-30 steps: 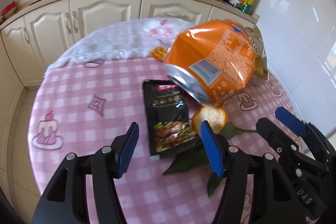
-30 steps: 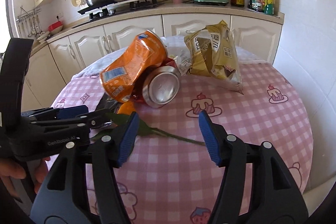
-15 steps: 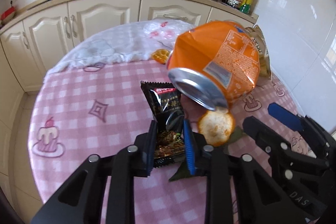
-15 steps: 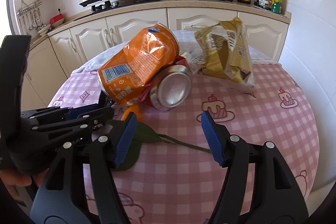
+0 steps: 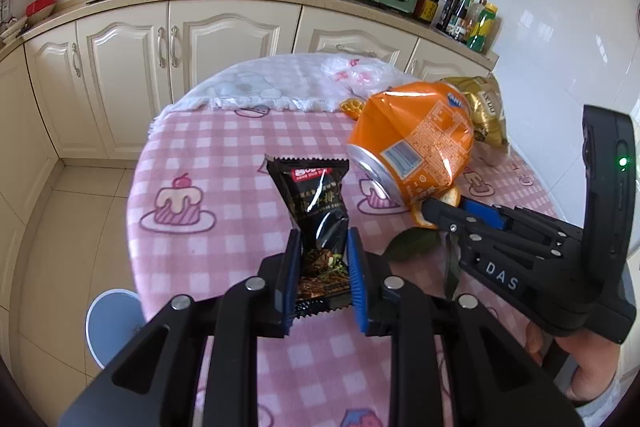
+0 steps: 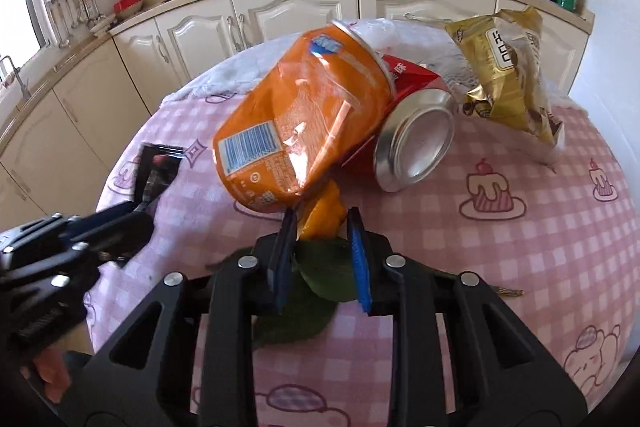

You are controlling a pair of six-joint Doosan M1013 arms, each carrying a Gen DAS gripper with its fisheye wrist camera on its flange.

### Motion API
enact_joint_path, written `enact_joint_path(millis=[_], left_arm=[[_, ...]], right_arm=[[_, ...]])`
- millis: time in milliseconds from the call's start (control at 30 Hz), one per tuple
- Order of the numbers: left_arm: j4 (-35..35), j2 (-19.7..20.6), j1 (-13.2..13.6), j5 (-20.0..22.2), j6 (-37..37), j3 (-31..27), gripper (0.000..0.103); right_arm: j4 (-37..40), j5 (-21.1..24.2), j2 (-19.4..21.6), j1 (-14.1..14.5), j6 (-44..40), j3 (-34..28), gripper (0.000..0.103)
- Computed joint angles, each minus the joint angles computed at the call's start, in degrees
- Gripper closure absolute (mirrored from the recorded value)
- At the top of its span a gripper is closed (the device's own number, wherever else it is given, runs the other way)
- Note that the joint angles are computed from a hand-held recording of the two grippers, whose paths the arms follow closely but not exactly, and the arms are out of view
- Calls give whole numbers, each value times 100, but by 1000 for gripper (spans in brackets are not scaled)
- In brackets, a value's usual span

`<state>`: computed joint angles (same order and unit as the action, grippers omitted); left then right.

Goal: Collect trash
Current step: 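Grasp the black snack packet with the left tool while the right tool grasps the orange peel, then carry both items over the blue bin and open both tools to drop them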

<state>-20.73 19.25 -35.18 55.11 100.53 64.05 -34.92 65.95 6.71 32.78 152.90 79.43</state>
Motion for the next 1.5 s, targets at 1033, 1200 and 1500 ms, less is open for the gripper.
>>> enact_joint_path(millis=[1033, 1200, 1500], left_arm=[[-856, -1269, 1360, -1107, 27, 1594, 81], [-731, -1134, 1808, -1020, -419, 1688, 81], [-609, -492, 2272, -593, -916, 1667, 81]], right_arm=[[-782, -661, 1162, 1374, -1324, -1820, 87], [110, -598, 1916, 1233, -2158, -2652, 87], [1489, -217, 3090, 990, -3218, -3767, 87]])
